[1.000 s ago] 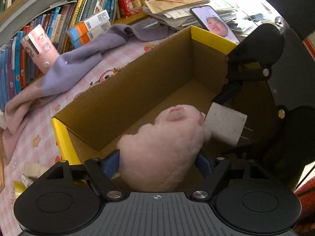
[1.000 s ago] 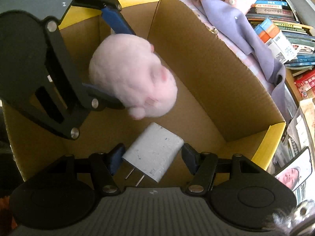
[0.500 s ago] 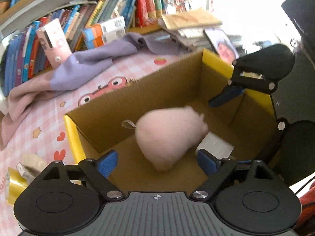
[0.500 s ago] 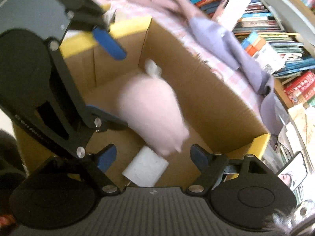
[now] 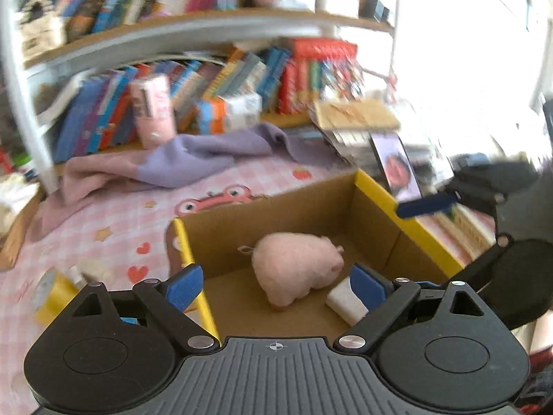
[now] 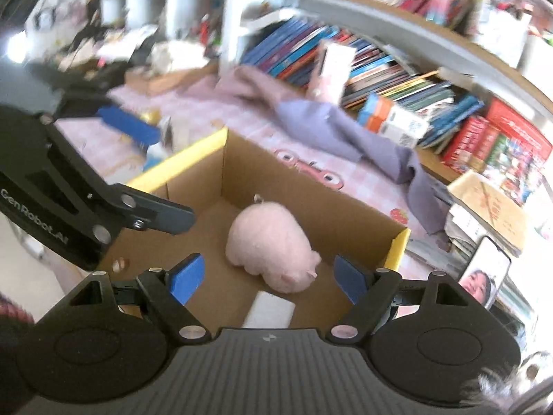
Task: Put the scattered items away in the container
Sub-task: 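Release the pig with the left tool while the right tool drops the charger into the box, then withdraw both tools from the box and move toward the remaining items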
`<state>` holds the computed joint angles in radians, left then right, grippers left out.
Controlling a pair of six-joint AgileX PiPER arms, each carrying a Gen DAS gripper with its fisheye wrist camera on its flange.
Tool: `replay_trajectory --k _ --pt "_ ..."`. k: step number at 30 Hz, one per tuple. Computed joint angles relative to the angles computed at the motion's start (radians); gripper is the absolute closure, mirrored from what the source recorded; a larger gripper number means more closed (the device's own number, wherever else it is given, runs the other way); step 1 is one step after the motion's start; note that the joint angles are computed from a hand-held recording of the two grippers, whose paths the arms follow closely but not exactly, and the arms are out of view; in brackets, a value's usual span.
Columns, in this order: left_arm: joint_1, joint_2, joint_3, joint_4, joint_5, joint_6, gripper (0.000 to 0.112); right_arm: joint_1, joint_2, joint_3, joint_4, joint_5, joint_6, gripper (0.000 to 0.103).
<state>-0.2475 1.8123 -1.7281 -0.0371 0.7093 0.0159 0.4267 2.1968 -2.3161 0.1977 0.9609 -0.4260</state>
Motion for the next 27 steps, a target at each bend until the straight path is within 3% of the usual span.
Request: replay_trajectory --k 3,6,10,14,19,27 --pt "0.016 -0.083 0.131 0.022 -0.102 -0.102 0.018 0.024 -0.102 0.202 -0.054 -0.167 0.101 0.025" --pt "0.043 -0.137 0.220 -0.001 -0.154 -0.136 0.018 0.052 -0.174 0.348 -0.131 -0.295 0.224 0.025" --pt "0.077 -0.190 0.292 -0.060 -0.179 -0.094 0.018 0.101 -0.239 0.461 -0.313 -0.381 0.465 0.025" --pt "0.105 -0.264 0.399 -0.151 -0.255 0.037 0.018 0.172 -0.306 0.578 -0.624 -0.427 0.786 0.024" --pt "0.156 -0.354 0.508 -0.316 -0.276 0.255 0.018 0.271 -0.376 0.698 -0.991 -0.371 1.178 0.024" --pt "0.326 -0.529 0.698 -0.656 -0.195 0.669 0.018 0.488 -0.441 0.809 -1.255 -0.115 1.603 0.024"
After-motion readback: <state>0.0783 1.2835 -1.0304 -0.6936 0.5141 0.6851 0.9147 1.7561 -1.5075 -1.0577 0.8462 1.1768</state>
